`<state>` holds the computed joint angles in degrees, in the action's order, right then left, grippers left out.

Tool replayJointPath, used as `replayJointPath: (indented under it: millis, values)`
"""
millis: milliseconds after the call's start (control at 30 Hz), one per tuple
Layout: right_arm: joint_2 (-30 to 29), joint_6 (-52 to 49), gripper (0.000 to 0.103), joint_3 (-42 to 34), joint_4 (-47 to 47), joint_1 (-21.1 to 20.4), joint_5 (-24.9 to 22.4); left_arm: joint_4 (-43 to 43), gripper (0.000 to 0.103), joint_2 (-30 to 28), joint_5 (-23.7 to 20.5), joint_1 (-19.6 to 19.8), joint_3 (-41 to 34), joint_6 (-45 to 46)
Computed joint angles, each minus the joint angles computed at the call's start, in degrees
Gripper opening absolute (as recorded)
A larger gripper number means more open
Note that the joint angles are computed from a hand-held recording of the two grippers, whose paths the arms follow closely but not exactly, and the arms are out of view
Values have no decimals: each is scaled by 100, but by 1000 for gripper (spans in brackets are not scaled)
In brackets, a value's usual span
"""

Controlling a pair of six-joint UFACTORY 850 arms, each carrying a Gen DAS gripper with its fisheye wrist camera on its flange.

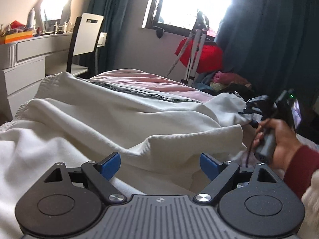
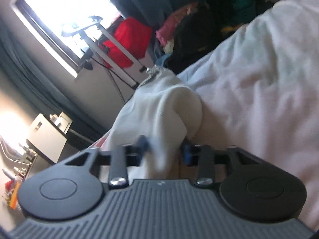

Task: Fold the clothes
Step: 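Grasp the pants edge with the right gripper and pull it straight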

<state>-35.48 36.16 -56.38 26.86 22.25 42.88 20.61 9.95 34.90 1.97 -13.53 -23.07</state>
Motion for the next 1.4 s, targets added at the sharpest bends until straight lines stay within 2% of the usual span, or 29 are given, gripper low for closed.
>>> replayJointPath:
  millis: [33, 67, 200, 333, 400, 533, 700, 800, 933, 1033, 1133, 1267, 1333, 1400]
  values:
    - [13, -183, 8, -43, 63, -8, -79, -23, 88, -33, 31, -24, -2, 46]
    - [67, -606, 7, -44, 366, 42, -61, -44, 88, -66, 61, -48, -4, 90]
    - [644, -1760, 6, 385, 1476, 334, 795, -244, 88, 43, 67, -126, 70, 284]
    - [1533, -2787, 6, 975, 2593, 482, 1550, -203, 88, 319, -75, -63, 166, 192]
    - [2043, -3216, 6, 1299, 3114, 493, 1760, -105, 88, 514, -80, 8, 241, 118]
    - [2778, -3913, 6, 1895, 3876, 561, 2069, 117, 88, 809, -110, 187, 325, -82]
    - [3512, -4069, 6, 2682, 4707, 519, 2373, 420, 88, 939, -273, 314, 317, -394]
    - [3820, -4039, 6, 3043, 4989, 260, 2080, 525, 88, 975, -300, 333, 327, -453]
    - [3928, -4178, 6, 3057, 4952, -249, 1110, 700, 88, 959, -238, 366, 338, -521]
    - [3730, -5267, 6, 2530, 5266, -340, 905, 534, 88, 901, -239, 352, 314, -343]
    - [3791, -4924, 6, 2322, 4820, -231, 1147, 396, 88, 899, -228, 443, 306, -330]
    - [3917, -4315, 6, 2625, 4220, 136, 2313, 426, 88, 910, -244, 519, 272, -458]
    - [3907, -4352, 6, 2855, 4519, 196, 2423, 582, 88, 945, -214, 567, 285, -591]
    - [3900, -4004, 6, 3228, 4736, 179, 2278, 750, 88, 993, -216, 588, 318, -662]
